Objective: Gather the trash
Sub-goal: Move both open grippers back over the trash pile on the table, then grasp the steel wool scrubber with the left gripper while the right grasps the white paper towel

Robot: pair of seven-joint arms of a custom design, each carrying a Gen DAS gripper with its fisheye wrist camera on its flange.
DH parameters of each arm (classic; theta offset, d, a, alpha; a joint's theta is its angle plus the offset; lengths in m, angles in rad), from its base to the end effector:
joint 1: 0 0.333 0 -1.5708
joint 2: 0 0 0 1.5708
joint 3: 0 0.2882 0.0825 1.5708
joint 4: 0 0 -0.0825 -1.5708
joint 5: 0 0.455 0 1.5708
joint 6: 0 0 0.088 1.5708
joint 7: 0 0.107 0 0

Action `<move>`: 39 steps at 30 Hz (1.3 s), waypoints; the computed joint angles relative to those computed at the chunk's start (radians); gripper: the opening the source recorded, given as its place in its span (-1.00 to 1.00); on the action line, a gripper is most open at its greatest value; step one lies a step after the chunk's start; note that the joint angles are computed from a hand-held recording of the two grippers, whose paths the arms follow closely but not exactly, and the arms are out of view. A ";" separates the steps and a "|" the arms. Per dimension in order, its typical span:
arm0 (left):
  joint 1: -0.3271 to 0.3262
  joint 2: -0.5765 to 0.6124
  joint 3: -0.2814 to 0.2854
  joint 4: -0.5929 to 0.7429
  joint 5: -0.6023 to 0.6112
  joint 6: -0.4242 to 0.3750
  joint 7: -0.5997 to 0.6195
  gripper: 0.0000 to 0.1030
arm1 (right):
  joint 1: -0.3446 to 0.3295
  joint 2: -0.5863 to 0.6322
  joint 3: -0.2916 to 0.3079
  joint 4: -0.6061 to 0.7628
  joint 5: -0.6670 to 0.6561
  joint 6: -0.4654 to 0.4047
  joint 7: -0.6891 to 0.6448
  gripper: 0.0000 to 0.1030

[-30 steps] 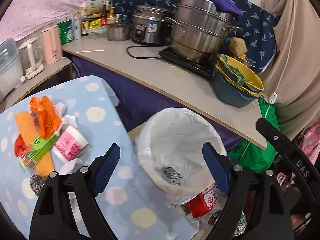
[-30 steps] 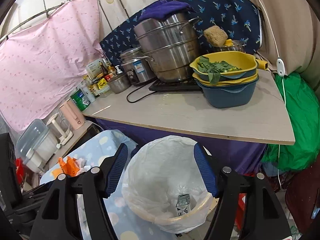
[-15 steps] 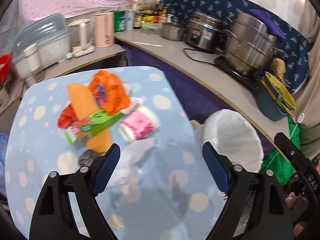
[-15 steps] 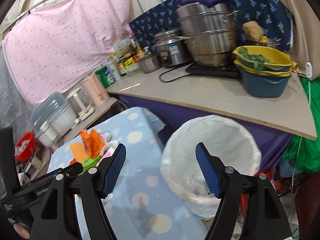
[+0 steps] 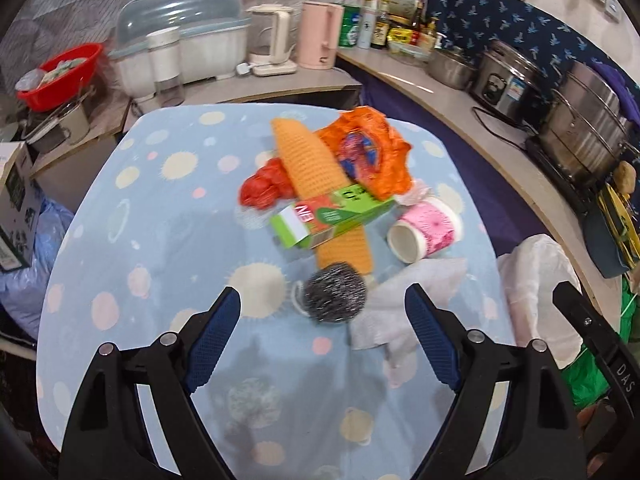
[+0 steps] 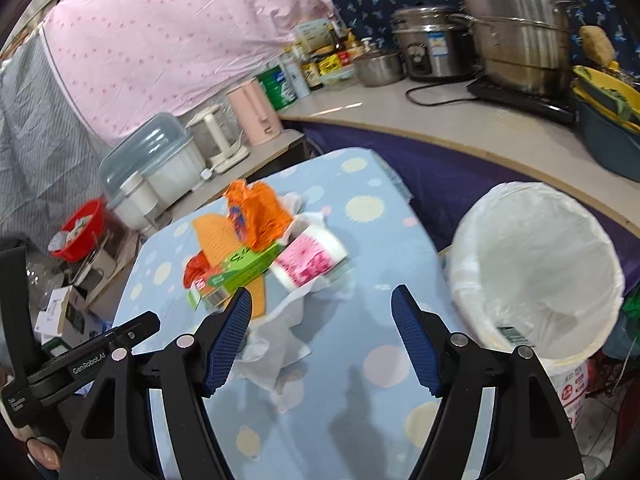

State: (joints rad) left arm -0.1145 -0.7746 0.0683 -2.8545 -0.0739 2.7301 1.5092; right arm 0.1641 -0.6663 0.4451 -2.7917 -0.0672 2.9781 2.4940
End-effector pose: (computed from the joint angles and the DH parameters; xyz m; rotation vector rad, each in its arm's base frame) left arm 0.4293 -0.0215 0.4142 -1.9630 1.8304 -0.7651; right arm 0.3854 0.2523 0.4102 -1.4581 1.8267 -0.4225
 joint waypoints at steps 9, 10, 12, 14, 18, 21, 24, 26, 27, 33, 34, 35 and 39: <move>0.045 0.001 0.030 -0.022 -0.007 -0.023 0.025 0.56 | -0.022 0.200 0.030 0.120 -0.045 0.032 -0.006 0.35; 0.048 0.003 0.029 -0.022 -0.008 -0.025 0.026 0.56 | -0.030 0.216 0.037 0.130 -0.056 0.033 0.000 0.35; 0.052 0.007 0.029 -0.024 -0.011 -0.028 0.030 0.56 | -0.039 0.242 0.044 0.147 -0.079 0.027 0.011 0.35; 0.054 0.013 0.030 -0.023 -0.014 -0.031 0.037 0.56 | -0.039 0.273 0.041 0.162 -0.099 0.022 0.021 0.35; 0.052 0.025 0.029 -0.022 -0.021 -0.036 0.050 0.56 | -0.031 0.325 0.028 0.190 -0.146 0.012 0.044 0.21; 0.050 0.033 0.027 -0.018 -0.028 -0.037 0.054 0.56 | -0.005 0.359 -0.003 0.206 -0.173 0.004 0.048 -0.05; 0.048 0.044 0.020 -0.015 -0.031 -0.034 0.054 0.66 | 0.034 0.385 -0.046 0.214 -0.179 0.001 0.035 -0.53; 0.052 0.042 0.010 -0.020 -0.028 -0.021 0.045 0.73 | 0.062 0.392 -0.076 0.213 -0.169 0.001 0.019 -0.76; 0.049 0.044 0.011 -0.020 -0.027 -0.018 0.046 0.73 | 0.070 0.391 -0.084 0.210 -0.169 0.002 0.015 -0.87; 0.033 0.092 0.003 0.005 -0.026 -0.009 0.043 0.73 | 0.029 0.313 -0.045 0.161 -0.205 0.009 0.067 -0.96; 0.030 0.103 0.002 0.011 -0.026 -0.005 0.043 0.73 | 0.020 0.294 -0.037 0.150 -0.209 0.009 0.077 -0.96; 0.028 0.112 -0.002 0.016 -0.025 -0.002 0.042 0.73 | 0.015 0.273 -0.034 0.136 -0.206 0.011 0.085 -0.96; 0.011 0.165 -0.006 0.045 -0.029 0.020 0.045 0.74 | 0.011 0.204 -0.038 0.089 -0.166 0.010 0.084 -0.96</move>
State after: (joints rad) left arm -0.1030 -0.6092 0.0625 -2.8099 -0.1029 2.7496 1.5547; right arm 0.1749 -0.4621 0.4074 -2.7032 -0.2331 2.9879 2.5783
